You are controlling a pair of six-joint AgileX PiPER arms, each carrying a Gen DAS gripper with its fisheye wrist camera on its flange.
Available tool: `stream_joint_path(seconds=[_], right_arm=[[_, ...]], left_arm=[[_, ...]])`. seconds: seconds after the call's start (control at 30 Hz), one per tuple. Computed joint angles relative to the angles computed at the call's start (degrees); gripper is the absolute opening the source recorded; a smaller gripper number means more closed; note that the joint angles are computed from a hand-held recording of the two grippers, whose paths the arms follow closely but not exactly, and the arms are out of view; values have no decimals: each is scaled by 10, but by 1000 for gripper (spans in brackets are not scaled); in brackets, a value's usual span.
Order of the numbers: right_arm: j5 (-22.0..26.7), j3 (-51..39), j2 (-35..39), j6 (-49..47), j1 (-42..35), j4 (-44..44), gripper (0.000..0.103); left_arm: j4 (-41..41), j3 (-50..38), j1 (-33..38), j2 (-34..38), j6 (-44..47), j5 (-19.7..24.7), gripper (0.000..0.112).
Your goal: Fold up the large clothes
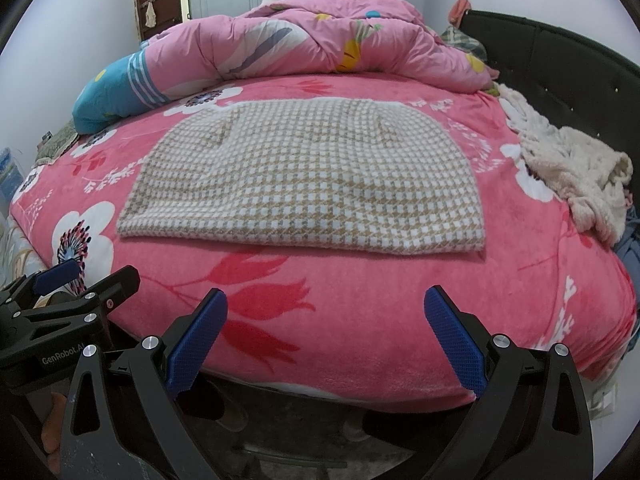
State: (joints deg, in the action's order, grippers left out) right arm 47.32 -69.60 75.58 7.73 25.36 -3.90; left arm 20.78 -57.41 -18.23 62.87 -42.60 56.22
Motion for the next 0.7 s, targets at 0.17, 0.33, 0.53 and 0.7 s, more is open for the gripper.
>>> stream_joint_path(seconds=[0.17,0.33,0.53,0.7], right_arm=[[-1,2,-1,-2,-1,1,95],[-1,2,-1,-5,-3,3,95],[0,2,-2,-9,-6,7,95],[-1,2,-2,-8,-5,5,95]], left_arm=[[3,1,-4,-1,-6,2,98],[1,0,-1,-1,-2,2,98],[3,0,-2,-1,-4,2,98],[3,1,-1,-2,-3,2,98]])
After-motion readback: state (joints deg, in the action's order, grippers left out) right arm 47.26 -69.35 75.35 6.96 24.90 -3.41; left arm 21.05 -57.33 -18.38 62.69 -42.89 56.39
